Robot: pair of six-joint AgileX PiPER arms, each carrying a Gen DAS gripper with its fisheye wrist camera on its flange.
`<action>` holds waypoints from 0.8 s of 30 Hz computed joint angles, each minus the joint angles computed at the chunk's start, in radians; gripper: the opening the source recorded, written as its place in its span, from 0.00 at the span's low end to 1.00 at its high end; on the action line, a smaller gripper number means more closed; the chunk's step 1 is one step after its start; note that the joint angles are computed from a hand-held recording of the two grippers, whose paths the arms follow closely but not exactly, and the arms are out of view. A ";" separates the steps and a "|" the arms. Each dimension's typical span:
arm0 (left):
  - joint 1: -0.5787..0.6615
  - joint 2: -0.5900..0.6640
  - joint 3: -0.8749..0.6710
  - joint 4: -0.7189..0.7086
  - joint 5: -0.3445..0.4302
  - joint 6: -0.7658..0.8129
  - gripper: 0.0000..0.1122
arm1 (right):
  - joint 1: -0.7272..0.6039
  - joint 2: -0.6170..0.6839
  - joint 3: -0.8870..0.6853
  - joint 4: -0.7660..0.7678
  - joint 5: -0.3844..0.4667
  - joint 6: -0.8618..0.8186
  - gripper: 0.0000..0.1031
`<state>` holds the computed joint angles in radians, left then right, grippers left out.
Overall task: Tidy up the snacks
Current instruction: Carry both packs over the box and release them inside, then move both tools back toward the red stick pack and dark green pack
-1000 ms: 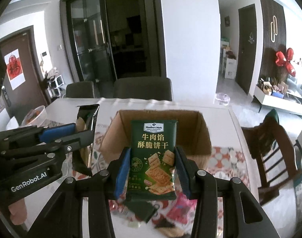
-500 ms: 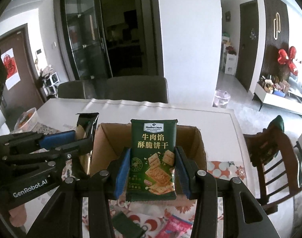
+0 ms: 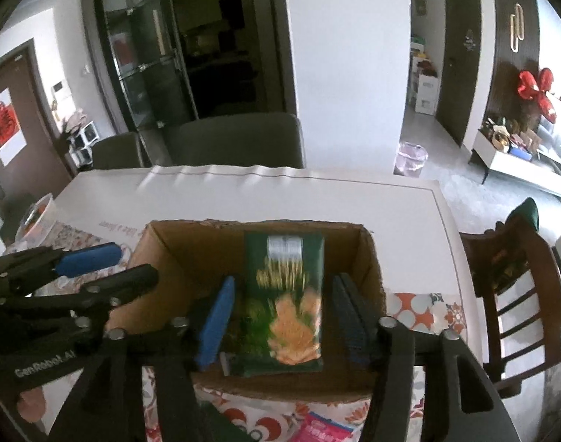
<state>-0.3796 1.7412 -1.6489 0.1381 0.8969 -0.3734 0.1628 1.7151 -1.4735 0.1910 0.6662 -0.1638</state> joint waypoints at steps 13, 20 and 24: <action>-0.050 -0.232 0.207 0.105 -0.051 -0.070 0.50 | 0.040 -0.201 0.171 -0.074 -0.053 0.111 0.56; -0.104 -0.361 0.360 0.172 -0.057 -0.136 0.50 | 0.066 -0.309 0.293 -0.042 -0.057 0.092 0.56; -0.126 -0.414 0.452 0.186 -0.057 -0.159 0.50 | 0.095 -0.346 0.363 -0.076 -0.069 0.106 0.56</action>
<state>-0.5055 1.3267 -1.1968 0.3244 0.8395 -0.5325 0.2576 1.3695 -1.1102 0.1153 0.5969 -0.0576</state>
